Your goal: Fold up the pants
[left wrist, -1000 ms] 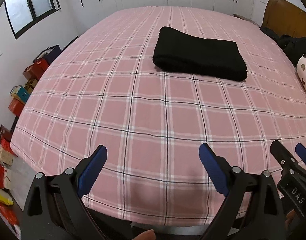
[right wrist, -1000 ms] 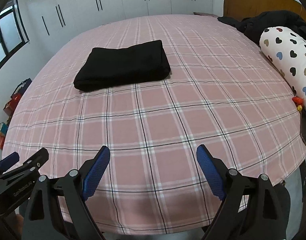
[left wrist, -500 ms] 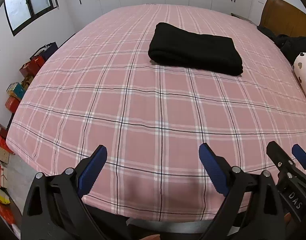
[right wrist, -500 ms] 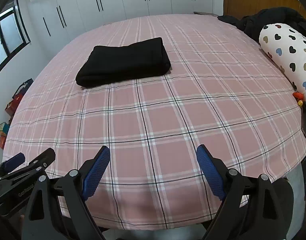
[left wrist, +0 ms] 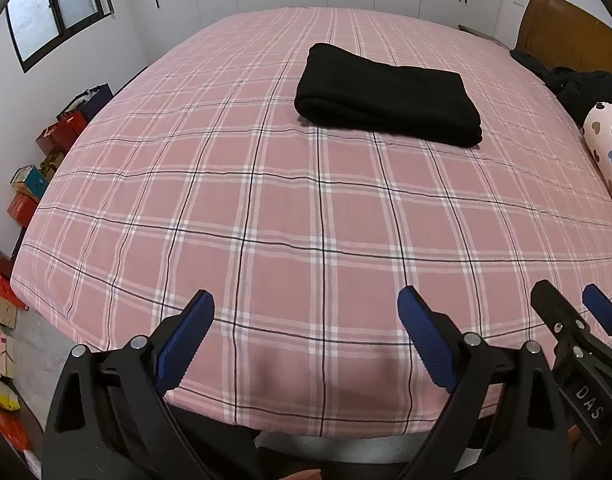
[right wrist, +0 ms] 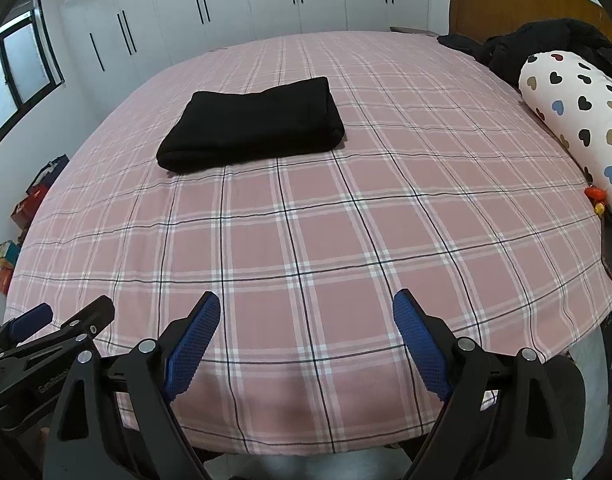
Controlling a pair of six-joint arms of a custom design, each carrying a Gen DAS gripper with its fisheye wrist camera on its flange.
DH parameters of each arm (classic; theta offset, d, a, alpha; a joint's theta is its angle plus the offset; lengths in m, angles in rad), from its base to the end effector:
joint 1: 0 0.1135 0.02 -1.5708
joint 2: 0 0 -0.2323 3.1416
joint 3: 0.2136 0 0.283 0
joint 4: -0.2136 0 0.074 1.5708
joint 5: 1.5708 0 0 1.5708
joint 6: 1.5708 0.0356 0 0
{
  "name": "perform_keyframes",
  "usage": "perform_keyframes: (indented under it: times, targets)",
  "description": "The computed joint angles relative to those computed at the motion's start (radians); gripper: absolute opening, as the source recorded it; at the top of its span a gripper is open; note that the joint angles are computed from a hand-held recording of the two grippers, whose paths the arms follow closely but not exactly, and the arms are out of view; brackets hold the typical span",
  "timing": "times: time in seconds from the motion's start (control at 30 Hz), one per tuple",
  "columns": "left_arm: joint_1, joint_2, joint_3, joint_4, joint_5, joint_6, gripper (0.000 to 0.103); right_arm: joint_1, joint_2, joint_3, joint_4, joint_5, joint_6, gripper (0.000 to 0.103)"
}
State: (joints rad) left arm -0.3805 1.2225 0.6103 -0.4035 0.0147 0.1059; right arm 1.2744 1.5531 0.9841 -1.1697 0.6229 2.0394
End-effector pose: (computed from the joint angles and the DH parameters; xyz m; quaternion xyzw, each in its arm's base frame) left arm 0.2406 -0.0968 0.1289 0.2335 0.9329 -0.0445 0.2704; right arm 0.0970 0.2464 0.1458 0.3302 0.8896 -0.0533 0.3111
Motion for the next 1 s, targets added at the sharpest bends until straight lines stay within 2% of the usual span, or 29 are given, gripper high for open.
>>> perform_keyframes:
  times: [0.57,0.77,1.0]
  targets:
    - [-0.034,-0.032,-0.028,0.011,-0.034,0.017,0.089,0.003,-0.02,-0.011,-0.003,0.008,0.006,0.086]
    - [-0.012,-0.05,-0.036,0.008,0.032,0.008,0.09,0.009,-0.024,-0.017,-0.001,0.006,0.017,0.086]
    - [-0.024,-0.027,-0.031,0.006,0.0,0.023,0.09,0.017,-0.019,-0.015,-0.008,0.005,0.036,0.086]
